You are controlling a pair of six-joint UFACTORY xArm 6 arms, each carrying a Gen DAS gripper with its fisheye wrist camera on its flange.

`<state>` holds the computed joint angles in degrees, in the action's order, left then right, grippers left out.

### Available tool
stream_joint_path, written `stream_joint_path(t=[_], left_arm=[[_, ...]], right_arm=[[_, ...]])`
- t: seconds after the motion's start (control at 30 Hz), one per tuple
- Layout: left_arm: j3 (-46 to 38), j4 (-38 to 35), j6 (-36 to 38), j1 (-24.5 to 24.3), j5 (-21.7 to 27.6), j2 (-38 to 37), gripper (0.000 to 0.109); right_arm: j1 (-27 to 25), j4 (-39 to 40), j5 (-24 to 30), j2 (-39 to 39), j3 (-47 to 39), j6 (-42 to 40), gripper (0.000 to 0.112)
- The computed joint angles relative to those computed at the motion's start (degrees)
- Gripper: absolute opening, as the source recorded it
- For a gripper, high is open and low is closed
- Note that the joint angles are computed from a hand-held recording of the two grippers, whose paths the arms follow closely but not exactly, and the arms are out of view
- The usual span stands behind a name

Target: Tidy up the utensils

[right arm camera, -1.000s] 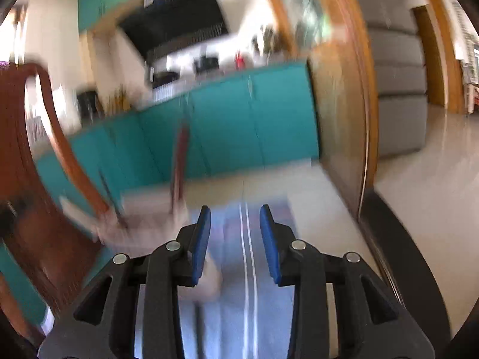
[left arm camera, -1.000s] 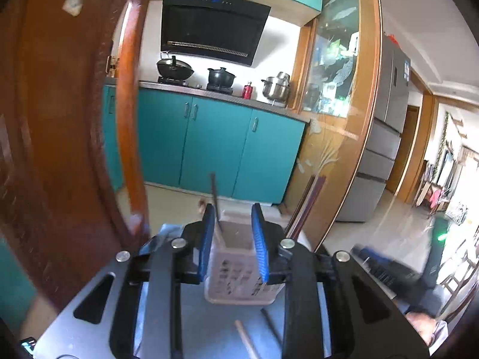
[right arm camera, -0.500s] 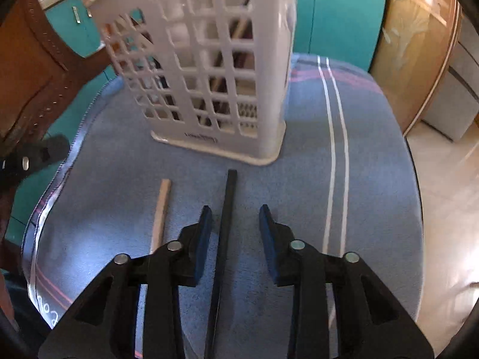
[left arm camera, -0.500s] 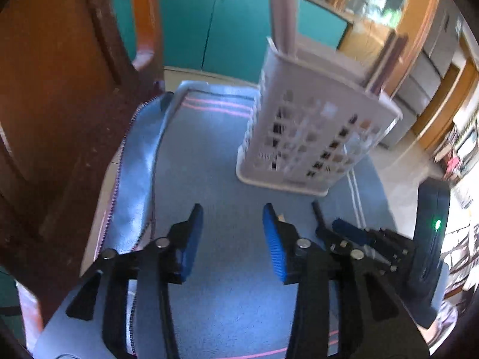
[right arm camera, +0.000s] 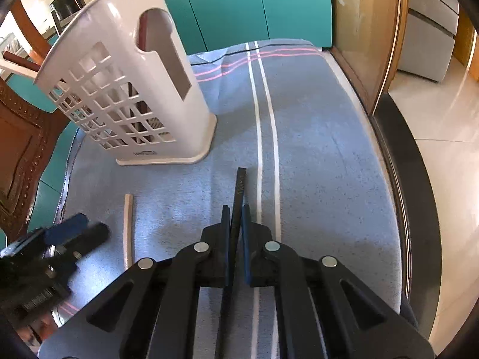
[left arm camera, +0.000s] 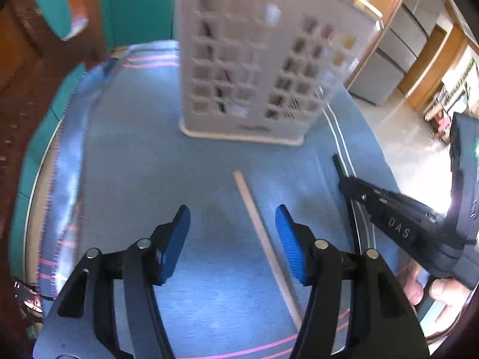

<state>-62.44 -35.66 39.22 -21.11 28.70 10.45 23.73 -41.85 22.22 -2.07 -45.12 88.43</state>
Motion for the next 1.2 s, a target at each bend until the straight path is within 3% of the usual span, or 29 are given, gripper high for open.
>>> stream_joint_path(t=[0.13, 0.27, 0.43, 0.5, 0.63, 0.73, 0.83, 0.87, 0.93, 1.13, 1.2], left_arm=[[-0.07, 3.05, -2.3, -1.78, -1.23, 1.48, 0.061], [1.15, 6.11, -3.61, -3.06, -4.37, 1.3, 0.061], [1.85, 9.89, -5.14, -3.17, -6.77, 1.25, 0.024], [1.61, 9.53, -4.03, -2.89, -6.06, 1.16, 0.015], [2.13, 10.51, -1.71, -2.71, -7.44, 0.65, 0.011], [2.71, 7.42, 2.99, -2.91, -7.24, -0.18, 0.01], [3.43, 7.86, 2.31, -2.86, -7.87, -0.46, 0.011], [3.29, 8.02, 1.81, -2.69, -7.72, -0.38, 0.013], [3.0, 8.27, 0.35, -2.13, -7.39, -0.18, 0.028], [-3.25, 1.2, -2.09, 1.72, 2.91, 2.86, 0.032], [-4.21, 0.04, -2.63, 2.51, 4.31, 3.34, 0.032]], right_arm=[[-0.53, -0.22, -0.99, 1.13, -0.72, -0.51, 0.01], [0.47, -1.68, -0.51, 1.55, -1.55, 1.11, 0.024], [1.19, -1.2, 0.82, 1.44, -2.1, 0.96, 0.03], [1.07, -0.82, 1.01, 1.77, -2.25, 0.5, 0.031], [1.5, -0.73, 2.21, 2.29, -2.79, -0.16, 0.031], [1.78, -1.28, 2.58, 2.64, -3.12, -0.17, 0.035], [2.25, -1.65, 3.41, 3.08, -3.72, -0.21, 0.037], [2.33, -1.78, 3.64, 3.13, -3.81, -0.21, 0.038], [2.65, -2.15, 4.41, 3.48, -4.32, -0.26, 0.038], [2.81, -2.64, 4.92, 3.82, -4.8, 0.03, 0.038], [2.79, -2.73, 5.06, 3.76, -4.79, 0.16, 0.038]])
